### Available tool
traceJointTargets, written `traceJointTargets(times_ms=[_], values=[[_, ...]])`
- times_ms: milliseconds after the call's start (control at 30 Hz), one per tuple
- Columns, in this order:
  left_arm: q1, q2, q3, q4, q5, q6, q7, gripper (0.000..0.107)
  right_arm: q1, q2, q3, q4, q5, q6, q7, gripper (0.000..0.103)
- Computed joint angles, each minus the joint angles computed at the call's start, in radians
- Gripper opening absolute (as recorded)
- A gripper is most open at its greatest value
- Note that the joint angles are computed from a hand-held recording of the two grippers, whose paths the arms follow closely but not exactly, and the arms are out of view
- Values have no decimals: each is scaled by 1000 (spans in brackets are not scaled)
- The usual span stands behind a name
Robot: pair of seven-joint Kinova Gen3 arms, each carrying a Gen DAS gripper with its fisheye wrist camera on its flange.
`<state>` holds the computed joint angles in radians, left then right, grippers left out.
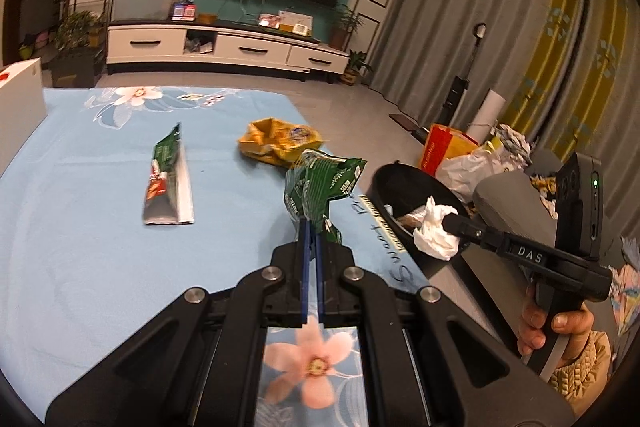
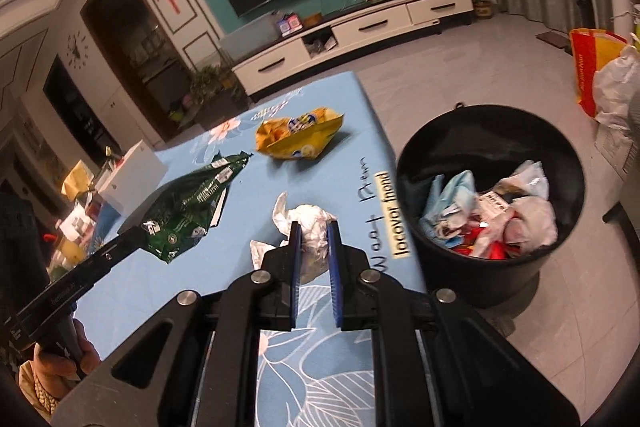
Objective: Collect trash
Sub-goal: 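Grasp green snack bag with left gripper while right grasps white tissue, then carry the green bag and tissue over the black bin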
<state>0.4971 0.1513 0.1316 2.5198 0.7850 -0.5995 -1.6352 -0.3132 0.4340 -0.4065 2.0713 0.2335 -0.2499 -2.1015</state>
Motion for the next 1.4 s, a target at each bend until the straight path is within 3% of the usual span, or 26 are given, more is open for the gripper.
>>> traceJointTargets(times_ms=[200, 367, 833, 1400], values=[[64, 17, 10, -74, 139, 14, -157, 4, 18, -35, 26, 59, -5, -49, -22, 13], [88, 43, 11, -131, 183, 36, -234, 4, 52, -52, 38, 100, 24, -89, -63, 13], [118, 120, -21, -286, 216, 112, -387, 4, 84, -58, 110, 160, 70, -174, -136, 13], [167, 237, -101, -503, 298, 233, -593, 4, 86, -15, 167, 117, 9, -191, -77, 13]])
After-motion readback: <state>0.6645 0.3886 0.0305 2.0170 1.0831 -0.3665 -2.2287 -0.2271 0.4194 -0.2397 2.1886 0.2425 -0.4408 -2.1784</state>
